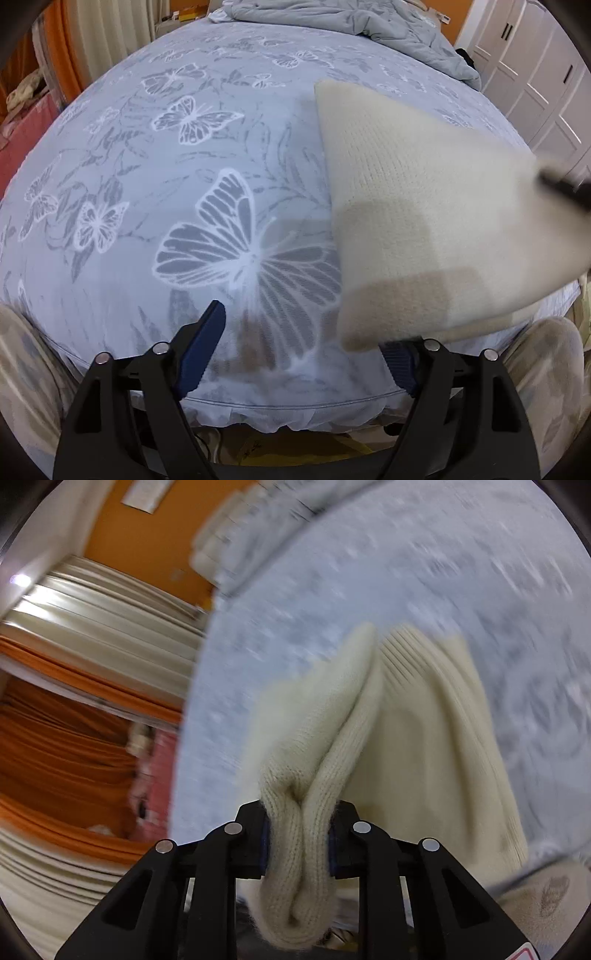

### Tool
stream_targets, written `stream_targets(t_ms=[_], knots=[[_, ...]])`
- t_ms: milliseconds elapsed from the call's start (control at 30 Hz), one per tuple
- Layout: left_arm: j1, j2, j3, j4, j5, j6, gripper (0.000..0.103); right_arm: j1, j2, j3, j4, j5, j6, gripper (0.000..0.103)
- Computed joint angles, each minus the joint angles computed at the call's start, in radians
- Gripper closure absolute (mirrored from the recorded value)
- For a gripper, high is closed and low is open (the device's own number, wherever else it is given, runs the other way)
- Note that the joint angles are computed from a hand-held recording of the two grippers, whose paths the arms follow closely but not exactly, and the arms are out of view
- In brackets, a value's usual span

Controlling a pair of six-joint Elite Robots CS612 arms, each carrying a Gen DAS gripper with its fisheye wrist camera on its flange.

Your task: Fold small clothes

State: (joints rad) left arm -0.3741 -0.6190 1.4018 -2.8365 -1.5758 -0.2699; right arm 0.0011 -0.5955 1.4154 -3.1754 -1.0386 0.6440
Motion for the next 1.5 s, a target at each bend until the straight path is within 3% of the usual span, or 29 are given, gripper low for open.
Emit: stream_targets(t_ms=[133,233,300,400,467,567,667,733,800,867,967,1067,1133,1167,1233,1300,1367,1433,1500], knots=[[-0.013,-0.007,0.002,-0.021,-0.008,0.059,0.037,-0.003,-0.034,0.036,-0.01,-0.087,-0.041,0.083],[-0.025,-0.001,-0.019,0.038,0.03,0.097,0.037,-0.009,-0.022,0.035,0.216,-0.205,-0.092,0.083],[-0.03,0.008,-0.037,0.087,0.043,0.106,0.034,-0.014,-0.002,0.025,0.313,-0.198,-0.062,0.083],[-0.037,-0.005,-0.024,0.076,0.051,0.13,0.035,-0.001,-0.02,0.015,0.341,-0.258,-0.136,0.075],[-0.039,-0.025,0.0,0.044,0.057,0.155,0.028,0.001,-0.033,0.021,0.352,-0.276,-0.149,0.066],[-0.027,-0.057,0.036,0.024,0.007,0.165,0.023,-0.004,-0.065,0.074,0.29,-0.321,-0.098,0.048],[-0.01,-0.082,0.074,-0.035,-0.037,0.122,0.013,-0.016,-0.088,0.116,0.226,-0.291,-0.063,0.048],[-0.005,-0.088,0.08,-0.047,-0.012,0.104,0.013,-0.019,-0.099,0.134,0.175,-0.224,-0.07,0.052],[-0.007,-0.093,0.084,-0.036,0.044,0.099,0.013,-0.001,-0.099,0.129,0.123,-0.154,-0.126,0.082],[-0.007,-0.098,0.089,-0.032,0.101,0.092,0.013,0.03,-0.092,0.092,0.147,-0.123,-0.208,0.097],[0.001,-0.101,0.088,-0.018,0.12,0.076,0.013,0.069,-0.039,-0.012,0.239,-0.105,-0.292,0.097],[0.004,-0.105,0.089,-0.018,0.124,0.072,0.013,0.104,0.052,-0.139,0.522,-0.193,-0.382,0.103],[0.001,-0.108,0.09,-0.022,0.146,0.089,0.013,0.081,0.079,-0.146,0.553,-0.098,-0.291,0.103],[-0.001,-0.11,0.092,-0.028,0.157,0.097,0.013,0.067,0.075,-0.122,0.505,-0.043,-0.239,0.103],[0.002,-0.115,0.104,-0.063,0.164,0.118,0.011,0.053,0.045,-0.079,0.444,-0.037,-0.178,0.103],[0.011,-0.114,0.112,-0.083,0.107,0.143,0.01,0.053,0.013,-0.037,0.392,-0.073,-0.196,0.089],[0.009,-0.108,0.109,-0.055,0.062,0.18,0.01,0.049,-0.02,0.009,0.359,-0.087,-0.196,0.089],[-0.001,-0.097,0.1,-0.017,0.018,0.222,0.01,0.046,-0.043,0.047,0.336,-0.116,-0.157,0.079],[-0.008,-0.084,0.088,0.0,-0.017,0.25,0.01,0.051,-0.064,0.076,0.303,-0.216,-0.113,0.06]])
